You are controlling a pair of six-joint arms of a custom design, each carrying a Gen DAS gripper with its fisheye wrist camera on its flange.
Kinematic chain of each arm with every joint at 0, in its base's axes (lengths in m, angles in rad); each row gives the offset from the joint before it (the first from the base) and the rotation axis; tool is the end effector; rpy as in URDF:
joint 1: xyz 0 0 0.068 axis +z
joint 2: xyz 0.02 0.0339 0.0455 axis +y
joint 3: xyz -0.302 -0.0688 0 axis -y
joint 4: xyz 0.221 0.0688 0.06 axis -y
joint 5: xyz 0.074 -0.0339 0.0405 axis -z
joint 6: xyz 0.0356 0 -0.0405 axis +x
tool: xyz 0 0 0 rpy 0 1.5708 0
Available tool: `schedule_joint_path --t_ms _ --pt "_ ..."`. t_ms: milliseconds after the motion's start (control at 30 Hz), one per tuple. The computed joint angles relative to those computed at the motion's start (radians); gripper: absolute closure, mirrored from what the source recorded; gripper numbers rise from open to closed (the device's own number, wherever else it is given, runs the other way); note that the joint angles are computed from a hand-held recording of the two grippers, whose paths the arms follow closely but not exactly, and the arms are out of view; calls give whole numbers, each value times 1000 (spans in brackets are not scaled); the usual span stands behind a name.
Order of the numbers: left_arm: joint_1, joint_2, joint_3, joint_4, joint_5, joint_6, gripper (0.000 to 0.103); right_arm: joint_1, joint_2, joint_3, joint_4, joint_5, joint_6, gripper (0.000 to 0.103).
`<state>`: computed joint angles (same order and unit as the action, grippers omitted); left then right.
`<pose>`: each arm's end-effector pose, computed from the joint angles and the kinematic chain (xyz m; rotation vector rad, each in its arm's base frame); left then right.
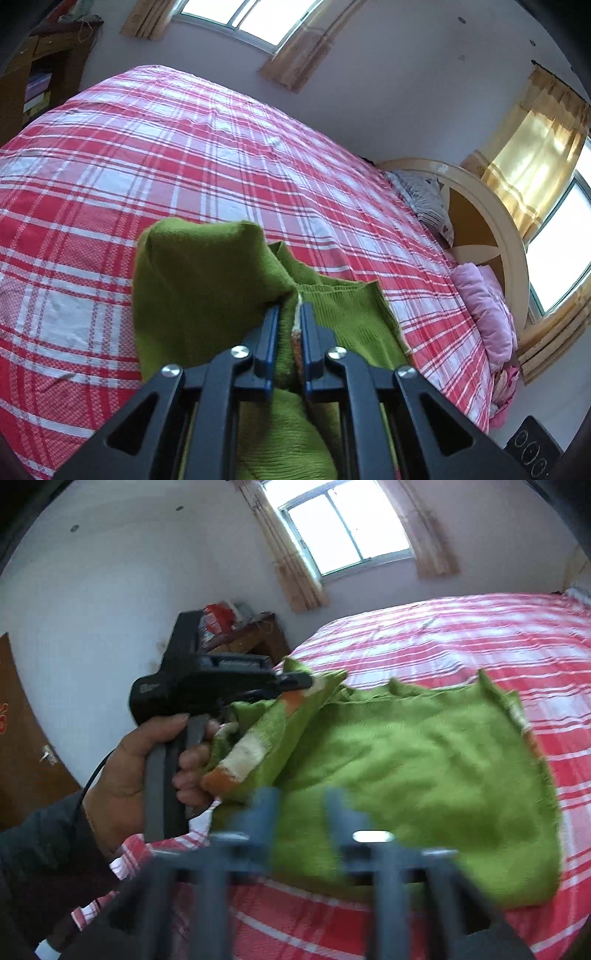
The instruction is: Fold small clothes
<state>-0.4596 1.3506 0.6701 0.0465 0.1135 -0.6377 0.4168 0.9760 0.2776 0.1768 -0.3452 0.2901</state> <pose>0.2238 -0.1153 0.2510 -0.1386 2.2953 -0.7179 0.1339 0.0725 0.2139 -0.3519 2.1276 0.7807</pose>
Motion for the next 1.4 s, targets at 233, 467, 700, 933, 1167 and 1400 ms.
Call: schedule_joint_path --t_ms 233,467,700,933,1167,1400 --pt "-7 12 13 -23 4 26 92 257 124 57 82 196 7 34" --pt "-20 1 12 -19 3 44 92 226 174 45 166 135 12 93" --pt "-94 24 75 39 -26 8 92 42 -54 38 2 39 -28 94" --pt "-194 178 202 60 -45 -10 103 -368 -153 19 -179 -270 -147 96" --pt "-333 377 476 -372 -353 85 55 -611 -87 -52 -263 -461 -291 96" --pt "-366 482 640 -570 -445 131 37 -526 -170 -90 -277 -401 -258 96"
